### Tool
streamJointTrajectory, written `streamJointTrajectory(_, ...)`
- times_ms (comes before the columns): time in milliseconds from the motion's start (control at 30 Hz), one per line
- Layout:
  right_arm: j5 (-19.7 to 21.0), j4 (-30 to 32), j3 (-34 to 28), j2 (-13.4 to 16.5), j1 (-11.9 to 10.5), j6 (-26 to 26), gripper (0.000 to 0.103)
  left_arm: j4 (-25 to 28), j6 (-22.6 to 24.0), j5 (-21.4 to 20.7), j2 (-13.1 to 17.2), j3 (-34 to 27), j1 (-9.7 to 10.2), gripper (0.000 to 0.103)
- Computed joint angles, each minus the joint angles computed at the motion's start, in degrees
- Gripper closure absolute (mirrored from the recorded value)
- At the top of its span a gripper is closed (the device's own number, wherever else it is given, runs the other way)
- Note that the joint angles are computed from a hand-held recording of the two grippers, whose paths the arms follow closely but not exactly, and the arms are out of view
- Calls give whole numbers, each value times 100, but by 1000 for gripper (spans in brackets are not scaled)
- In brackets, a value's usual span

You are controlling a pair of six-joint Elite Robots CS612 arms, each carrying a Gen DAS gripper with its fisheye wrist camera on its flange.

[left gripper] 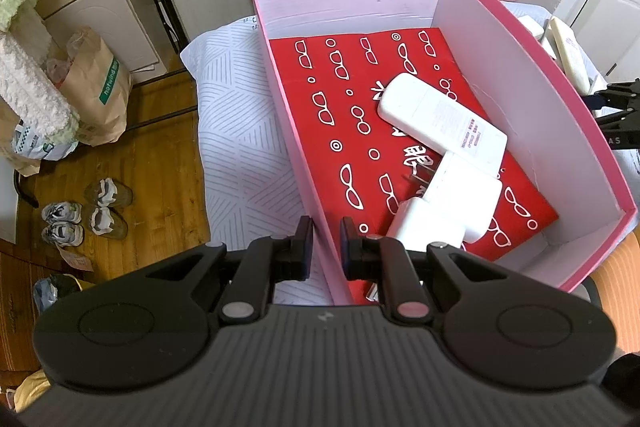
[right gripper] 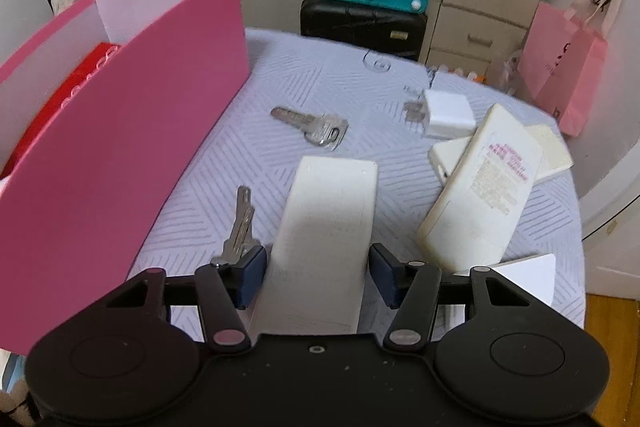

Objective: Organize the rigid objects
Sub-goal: 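Grasp the white rectangular power bank with the right gripper and lift it, then carry the white power bank into the pink box and open the right gripper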

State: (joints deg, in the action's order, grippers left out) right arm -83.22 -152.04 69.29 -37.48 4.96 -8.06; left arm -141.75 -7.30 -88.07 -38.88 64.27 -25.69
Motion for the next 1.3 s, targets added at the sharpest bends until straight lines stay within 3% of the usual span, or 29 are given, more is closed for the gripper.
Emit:
streamJointTrajectory(67,-27,94,-109,57,5,5,42,6,-16,-17,-2,-1,6,90)
streamJointTrajectory(367,-34,-886,206,55,37,-24,45,-140,-119,-34,-13,67,9,90)
streamJointTrajectory(833,60,-1635,681,-279,46,-21,45,-392,-237,-12,-56,208,2,91)
streamJointTrajectory(1300,220,-2257,870,-653,161,-424,45,-384,-158,70,-52,202,-18,91)
